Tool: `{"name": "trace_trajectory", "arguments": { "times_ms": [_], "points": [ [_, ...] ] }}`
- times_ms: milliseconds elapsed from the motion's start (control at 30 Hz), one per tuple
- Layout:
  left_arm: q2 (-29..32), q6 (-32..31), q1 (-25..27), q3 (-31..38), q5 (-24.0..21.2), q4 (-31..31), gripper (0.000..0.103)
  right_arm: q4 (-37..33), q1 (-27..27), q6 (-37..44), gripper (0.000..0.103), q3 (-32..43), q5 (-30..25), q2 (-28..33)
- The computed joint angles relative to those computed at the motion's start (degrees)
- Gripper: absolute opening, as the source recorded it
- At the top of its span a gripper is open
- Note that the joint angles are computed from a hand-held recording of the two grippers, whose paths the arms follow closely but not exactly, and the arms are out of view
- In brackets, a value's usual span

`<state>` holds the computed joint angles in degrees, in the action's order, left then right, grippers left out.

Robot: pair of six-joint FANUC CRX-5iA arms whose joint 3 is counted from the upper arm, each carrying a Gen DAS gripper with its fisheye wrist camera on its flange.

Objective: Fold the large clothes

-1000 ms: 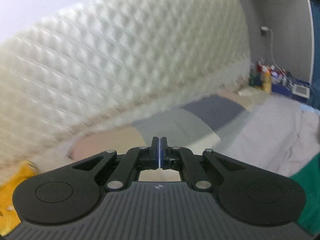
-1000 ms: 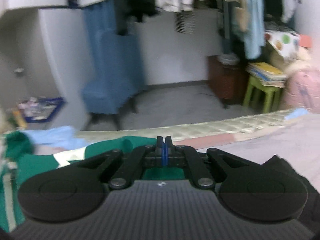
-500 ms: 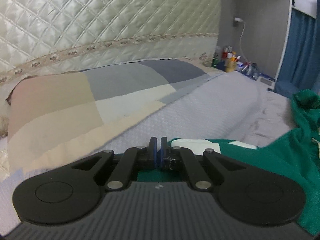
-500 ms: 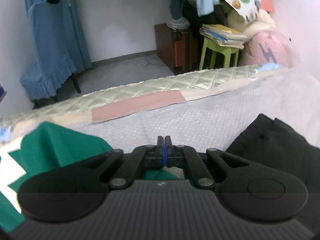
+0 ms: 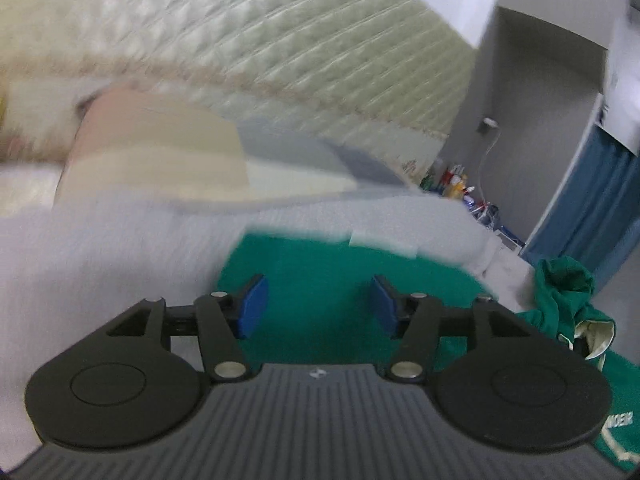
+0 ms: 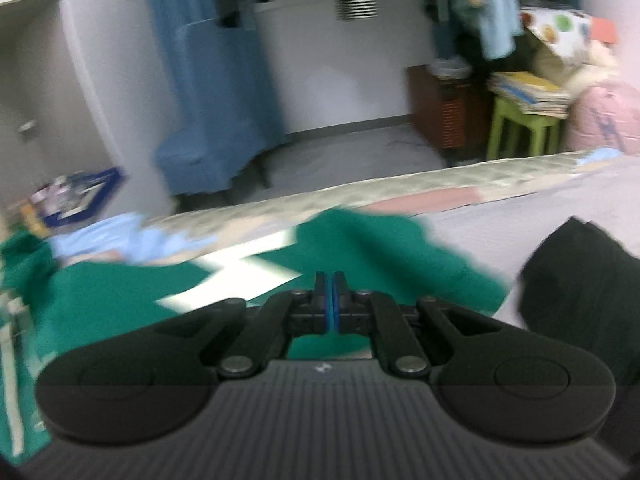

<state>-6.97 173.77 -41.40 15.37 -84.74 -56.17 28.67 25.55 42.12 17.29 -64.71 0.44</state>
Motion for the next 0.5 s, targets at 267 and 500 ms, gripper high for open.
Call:
{"name": "trace_trajectory", "arguments": {
  "times_ms": [267,500],
  "points": [
    [1.59,2.91,1.87,-1.88,1.68,8.51,0.064,2.64,17.66,-2.62,0.060,-2.51,0.85,-6.54],
    [3.26,-3.68,4.16,-3.07,3.15,13.59,0.067,1.93,32.11,-10.74,0.060,-4.62,3.16,-8.73]
  ]
}}
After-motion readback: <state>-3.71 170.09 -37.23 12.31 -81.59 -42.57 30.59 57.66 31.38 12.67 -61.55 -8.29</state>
